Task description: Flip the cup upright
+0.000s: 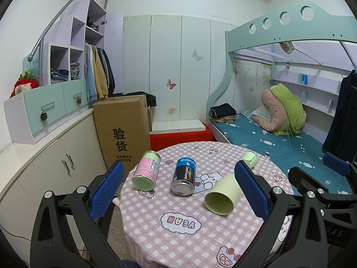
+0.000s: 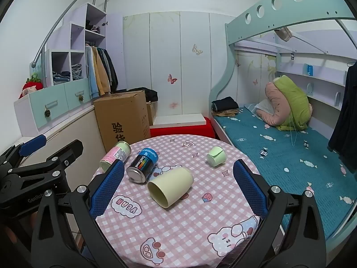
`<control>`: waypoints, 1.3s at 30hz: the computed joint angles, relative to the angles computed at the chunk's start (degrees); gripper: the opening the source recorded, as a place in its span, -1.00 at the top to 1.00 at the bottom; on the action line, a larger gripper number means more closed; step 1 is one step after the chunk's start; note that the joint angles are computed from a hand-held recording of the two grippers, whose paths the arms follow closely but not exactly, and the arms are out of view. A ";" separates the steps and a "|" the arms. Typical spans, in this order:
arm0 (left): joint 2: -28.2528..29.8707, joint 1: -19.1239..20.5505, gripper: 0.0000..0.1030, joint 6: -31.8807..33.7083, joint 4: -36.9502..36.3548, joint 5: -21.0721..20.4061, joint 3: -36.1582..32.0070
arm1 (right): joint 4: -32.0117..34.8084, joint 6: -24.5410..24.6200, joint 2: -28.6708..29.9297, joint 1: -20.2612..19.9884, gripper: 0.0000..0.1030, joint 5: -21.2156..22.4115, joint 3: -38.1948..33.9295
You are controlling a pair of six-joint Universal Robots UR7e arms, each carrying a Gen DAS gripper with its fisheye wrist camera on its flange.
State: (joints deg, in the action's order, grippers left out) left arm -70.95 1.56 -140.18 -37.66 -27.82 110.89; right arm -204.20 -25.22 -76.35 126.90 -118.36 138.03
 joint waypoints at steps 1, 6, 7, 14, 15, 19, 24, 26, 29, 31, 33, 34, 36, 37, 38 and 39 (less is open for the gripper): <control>0.02 0.01 -0.85 0.25 -0.05 -0.08 -0.03 | 0.09 0.14 -0.03 0.00 -0.91 0.04 -0.02; 0.11 0.03 -0.85 0.51 -0.10 -0.28 -0.14 | 0.38 0.31 -0.01 0.11 -0.91 -0.01 -0.19; -0.08 0.08 -0.85 0.91 -0.57 -0.29 -0.03 | 0.32 0.31 -0.05 0.11 -0.91 0.00 -0.15; -0.16 0.07 -0.85 0.92 -0.63 -0.36 0.02 | 0.29 0.31 0.04 0.08 -0.91 0.00 -0.21; -0.10 0.06 -0.85 0.87 -0.59 -0.32 0.00 | 0.20 0.25 0.05 0.09 -0.91 0.00 -0.19; -0.06 0.06 -0.85 0.84 -0.54 -0.33 -0.03 | 0.22 0.25 0.05 -0.02 -0.91 0.15 -0.18; -0.10 0.08 -0.85 0.96 -0.65 -0.34 -0.01 | 0.05 0.26 0.12 -0.04 -0.91 0.12 -0.10; -0.09 0.10 -0.85 0.98 -0.68 -0.36 -0.03 | 0.07 0.27 0.15 -0.08 -0.91 0.15 -0.10; -0.15 0.08 -0.85 1.06 -0.80 -0.34 0.02 | -0.03 0.27 0.15 -0.10 -0.91 0.20 -0.01; -0.12 0.10 -0.85 1.03 -0.76 -0.38 -0.02 | 0.01 0.25 0.14 -0.10 -0.91 0.14 -0.04; -0.16 0.09 -0.85 1.11 -0.83 -0.34 0.02 | 0.02 0.28 0.09 -0.11 -0.91 0.16 -0.04; -0.12 0.09 -0.85 1.10 -0.77 -0.38 0.00 | 0.11 0.27 0.07 -0.11 -0.91 0.16 -0.05; -0.11 0.07 -0.85 0.94 -0.69 -0.43 -0.01 | 0.21 0.32 0.00 -0.12 -0.91 0.18 -0.05; -0.16 0.10 -0.85 1.10 -0.84 -0.37 0.01 | 0.21 0.28 -0.03 -0.13 -0.91 0.21 -0.04; -0.19 0.11 -0.85 1.18 -0.94 -0.36 0.02 | 0.18 0.24 -0.04 -0.12 -0.91 0.18 -0.04; -0.15 0.10 -0.85 1.16 -0.89 -0.41 0.00 | 0.26 0.28 -0.06 -0.13 -0.91 0.17 -0.06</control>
